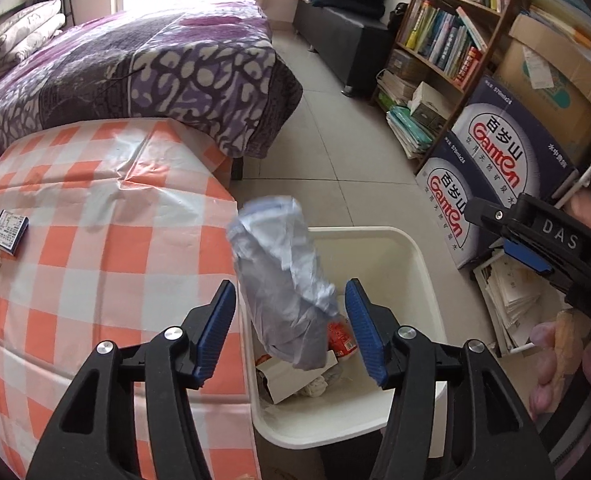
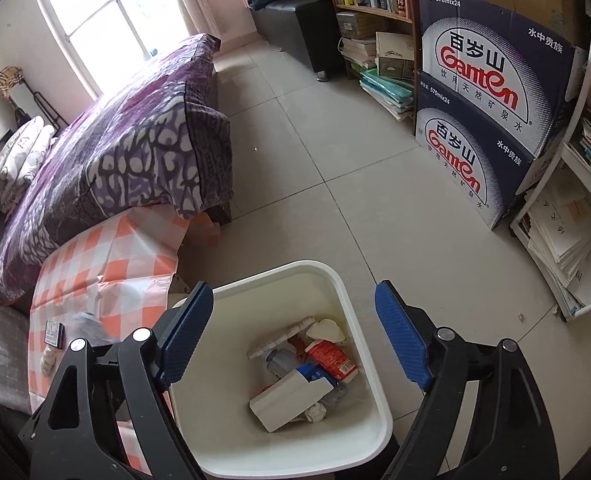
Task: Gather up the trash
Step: 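Open the left tool over the white bin to drop the paper, then grasp the white tissue-wrapped bundle with the left tool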
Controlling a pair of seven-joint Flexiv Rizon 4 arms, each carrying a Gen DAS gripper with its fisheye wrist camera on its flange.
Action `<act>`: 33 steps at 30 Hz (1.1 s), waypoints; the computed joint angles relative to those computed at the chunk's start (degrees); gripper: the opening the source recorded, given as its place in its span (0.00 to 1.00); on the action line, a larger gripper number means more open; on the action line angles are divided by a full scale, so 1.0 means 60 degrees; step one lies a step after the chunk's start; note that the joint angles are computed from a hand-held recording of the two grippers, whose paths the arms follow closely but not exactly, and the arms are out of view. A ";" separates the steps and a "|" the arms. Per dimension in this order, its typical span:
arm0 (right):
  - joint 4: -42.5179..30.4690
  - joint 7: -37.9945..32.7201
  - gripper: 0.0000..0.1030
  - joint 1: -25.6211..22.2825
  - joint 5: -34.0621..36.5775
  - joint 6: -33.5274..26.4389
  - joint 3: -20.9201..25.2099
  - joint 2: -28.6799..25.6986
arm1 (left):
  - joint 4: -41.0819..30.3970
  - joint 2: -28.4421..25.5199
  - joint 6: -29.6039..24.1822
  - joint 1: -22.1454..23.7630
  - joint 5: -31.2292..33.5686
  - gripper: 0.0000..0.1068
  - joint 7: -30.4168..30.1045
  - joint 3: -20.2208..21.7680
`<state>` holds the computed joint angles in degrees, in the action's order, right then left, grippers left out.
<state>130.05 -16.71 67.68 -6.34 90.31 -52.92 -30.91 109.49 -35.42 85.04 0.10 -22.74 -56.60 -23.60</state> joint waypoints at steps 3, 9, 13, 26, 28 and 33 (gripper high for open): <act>0.0002 0.0051 0.81 0.0076 0.0040 -0.0011 -0.0097 -0.0040 | 0.0049 0.0032 0.0034 0.0007 0.0053 0.58 0.0047 -0.0028; -0.0057 0.0149 0.85 0.0142 0.0055 -0.0094 -0.0115 -0.0080 | 0.0014 0.0068 0.0186 -0.0144 0.0171 0.62 -0.0119 0.0285; -0.0169 0.0118 0.87 0.0030 -0.0060 -0.0144 0.0032 -0.0080 | 0.0008 0.0105 0.0265 -0.0303 0.0369 0.62 -0.0335 0.0674; -0.1440 0.0572 0.93 -0.1345 -0.1514 -0.0658 0.2042 -0.0055 | -0.0902 -0.0261 -0.0505 -0.1685 0.1800 0.72 -0.1904 0.4082; -0.1783 0.0584 0.93 -0.1776 -0.1727 -0.0770 0.2630 -0.0094 | -0.1134 -0.0425 -0.0710 -0.1776 0.2125 0.72 -0.2281 0.4639; -0.2669 0.0594 0.93 -0.2849 -0.2118 -0.0967 0.4094 -0.0311 | -0.1821 -0.0950 -0.1085 -0.1959 0.3157 0.72 -0.3190 0.5994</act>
<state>114.03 -13.14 50.59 -19.04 84.50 -28.36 -32.78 98.57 -41.12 78.53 -11.65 -3.79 -75.75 12.37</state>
